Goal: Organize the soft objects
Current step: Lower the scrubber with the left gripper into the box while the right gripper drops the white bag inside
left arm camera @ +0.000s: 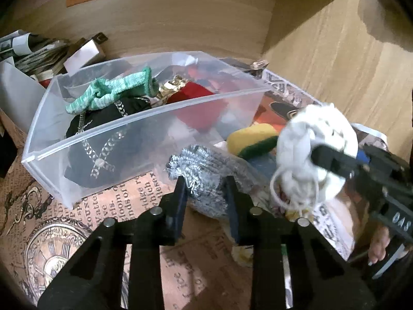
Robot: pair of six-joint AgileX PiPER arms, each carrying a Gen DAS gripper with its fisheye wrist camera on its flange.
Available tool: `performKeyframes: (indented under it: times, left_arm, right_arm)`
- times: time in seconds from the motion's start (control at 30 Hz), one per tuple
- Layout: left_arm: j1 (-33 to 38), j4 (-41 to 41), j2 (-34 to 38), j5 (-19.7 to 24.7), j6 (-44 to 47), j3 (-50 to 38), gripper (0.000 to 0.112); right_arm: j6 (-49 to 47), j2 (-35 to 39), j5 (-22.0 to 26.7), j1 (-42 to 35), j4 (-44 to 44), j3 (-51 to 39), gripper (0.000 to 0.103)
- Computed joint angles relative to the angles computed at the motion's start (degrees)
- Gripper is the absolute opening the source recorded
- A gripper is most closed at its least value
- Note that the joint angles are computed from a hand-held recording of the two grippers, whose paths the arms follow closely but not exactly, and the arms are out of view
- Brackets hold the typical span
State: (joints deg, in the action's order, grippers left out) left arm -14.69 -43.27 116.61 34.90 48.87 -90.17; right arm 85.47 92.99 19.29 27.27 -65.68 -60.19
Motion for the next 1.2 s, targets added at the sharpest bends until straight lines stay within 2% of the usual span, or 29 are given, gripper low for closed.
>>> performKeyframes:
  times: [0.17,0.37,0.57,0.8,1.0,1.2]
  left_arm:
    - [0.67,-3.31,-2.78,0.16,3.34,2.44,0.022]
    - [2.28,-8.72,-6.85,0.14,8.03,5.20,0.020]
    - [4.23,-14.00,-11.45,0.13,12.37,7.27,0.020]
    - [5.79,-16.46,-12.75,-2.15,13.10,5.13,0.020]
    - [6.37,-13.32,-9.10,-3.99,8.52,-1.28,0.020]
    - [5.46,-4.42,-4.05,-5.53,-0.78,-7.37,0.020]
  right_arm:
    - [4.22,-1.96,1.81,0.57,-4.93,-0.39,0.022]
    - [6.20,-3.15,3.80,0.91,-8.31,-1.62,0.022]
    - [8.48,-3.52,4.50,0.58,-11.82,-2.92,0.022]
    - [7.41,-1.03,3.67,-0.81,-12.96,-7.51,0.022]
    - [2.59,2.96,3.22,-2.06,-9.81,-13.05,0.022]
    - [-10.95,8.80,3.48,-3.50,1.85,-20.74,0.022]
